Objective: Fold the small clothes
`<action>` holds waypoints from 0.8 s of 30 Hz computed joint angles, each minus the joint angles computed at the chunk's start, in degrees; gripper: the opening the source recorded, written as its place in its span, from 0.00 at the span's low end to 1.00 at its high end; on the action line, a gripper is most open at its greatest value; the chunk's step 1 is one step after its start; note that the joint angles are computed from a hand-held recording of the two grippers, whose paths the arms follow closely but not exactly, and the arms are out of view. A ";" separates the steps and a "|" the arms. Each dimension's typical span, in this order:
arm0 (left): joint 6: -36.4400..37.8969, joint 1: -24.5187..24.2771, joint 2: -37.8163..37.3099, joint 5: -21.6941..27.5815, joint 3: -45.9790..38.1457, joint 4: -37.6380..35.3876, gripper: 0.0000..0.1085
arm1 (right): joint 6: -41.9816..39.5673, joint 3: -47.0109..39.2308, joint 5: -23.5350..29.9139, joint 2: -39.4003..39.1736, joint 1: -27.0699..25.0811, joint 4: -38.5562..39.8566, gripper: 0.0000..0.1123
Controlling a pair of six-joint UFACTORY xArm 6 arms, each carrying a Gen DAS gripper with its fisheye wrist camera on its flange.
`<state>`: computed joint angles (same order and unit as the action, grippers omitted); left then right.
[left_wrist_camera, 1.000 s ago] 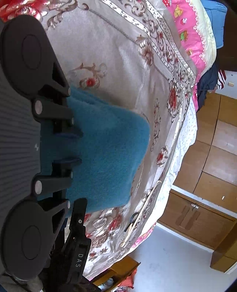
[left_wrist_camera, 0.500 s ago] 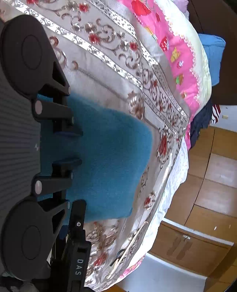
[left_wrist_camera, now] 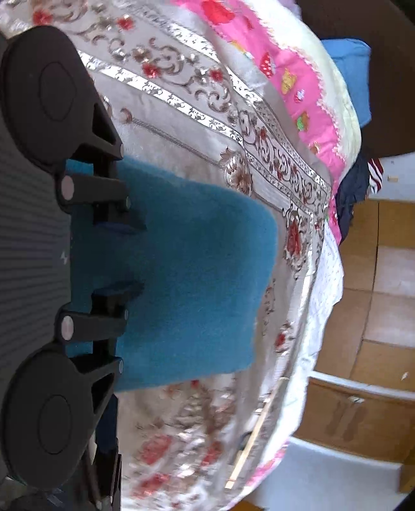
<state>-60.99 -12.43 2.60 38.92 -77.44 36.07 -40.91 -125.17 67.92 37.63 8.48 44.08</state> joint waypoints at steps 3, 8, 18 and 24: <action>0.24 -1.00 -0.90 2.22 -0.12 -0.33 0.45 | -3.02 7.19 -3.43 -4.88 0.74 0.30 0.62; 0.18 -2.68 -2.70 3.75 1.33 -0.80 0.54 | -6.76 14.34 -6.37 -10.89 0.20 4.04 0.61; -4.82 -7.07 -4.67 11.91 1.53 1.14 0.67 | -8.35 25.03 -9.47 -18.71 -2.02 6.93 0.61; -7.91 -8.88 -5.21 13.51 2.18 1.02 0.75 | -8.98 28.04 -10.49 -20.99 -3.56 7.12 0.62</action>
